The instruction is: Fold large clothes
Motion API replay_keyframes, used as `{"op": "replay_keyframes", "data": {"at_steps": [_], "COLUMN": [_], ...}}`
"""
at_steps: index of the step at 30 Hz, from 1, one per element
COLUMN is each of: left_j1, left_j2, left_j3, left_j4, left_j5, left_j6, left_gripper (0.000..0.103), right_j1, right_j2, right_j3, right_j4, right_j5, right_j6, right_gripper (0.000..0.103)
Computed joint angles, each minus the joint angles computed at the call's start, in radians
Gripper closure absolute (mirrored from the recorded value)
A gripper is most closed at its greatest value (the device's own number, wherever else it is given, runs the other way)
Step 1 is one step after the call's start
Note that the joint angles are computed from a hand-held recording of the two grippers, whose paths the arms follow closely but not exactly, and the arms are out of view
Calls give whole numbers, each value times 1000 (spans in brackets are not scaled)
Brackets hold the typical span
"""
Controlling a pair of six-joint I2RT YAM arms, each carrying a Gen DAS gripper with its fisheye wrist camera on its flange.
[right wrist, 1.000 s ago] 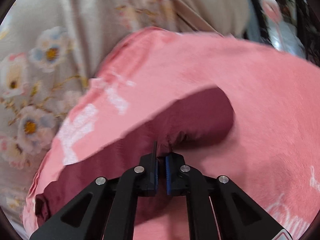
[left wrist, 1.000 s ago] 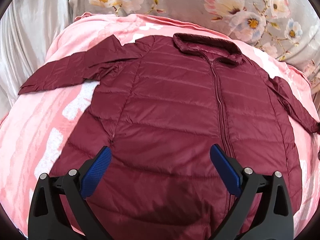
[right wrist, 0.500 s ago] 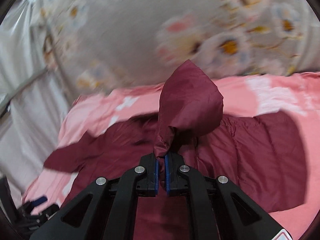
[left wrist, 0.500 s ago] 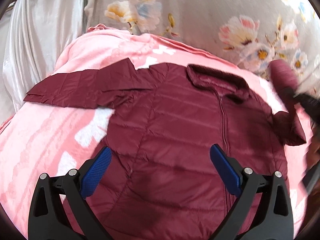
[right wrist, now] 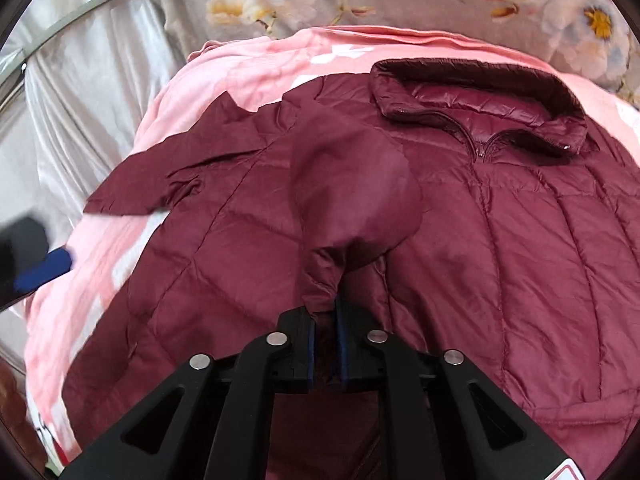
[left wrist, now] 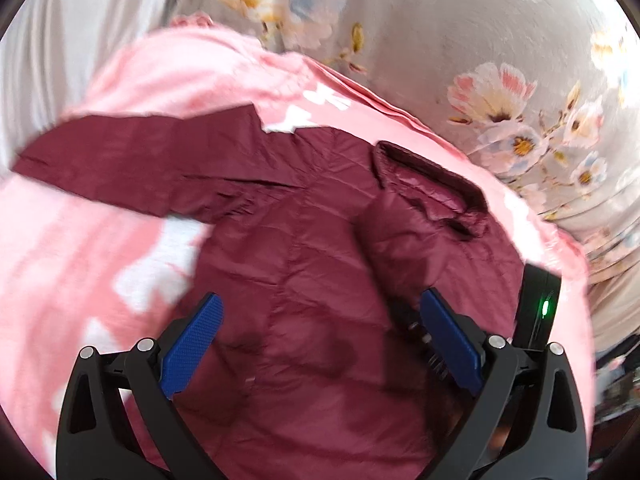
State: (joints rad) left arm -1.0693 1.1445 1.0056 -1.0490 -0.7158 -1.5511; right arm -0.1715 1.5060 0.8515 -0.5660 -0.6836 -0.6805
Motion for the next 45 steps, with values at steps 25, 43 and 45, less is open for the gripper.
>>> {"op": "replay_keyframes", "data": {"at_steps": [25, 43, 45], "left_j1": [300, 364, 350], "left_j2": [-15, 163, 158], "left_j3": [-305, -232, -212], "left_j4": [548, 579, 534], "left_j5": [332, 348, 322], "left_j6": [71, 341, 348], "left_gripper": [21, 100, 97], "right_j1": [-636, -592, -585], "right_j2": [702, 607, 573], "right_j3": [801, 614, 596], "right_j4": [-324, -33, -26], "right_j5": [-259, -50, -10], "right_j6": [225, 267, 244], "right_gripper": [53, 102, 98]}}
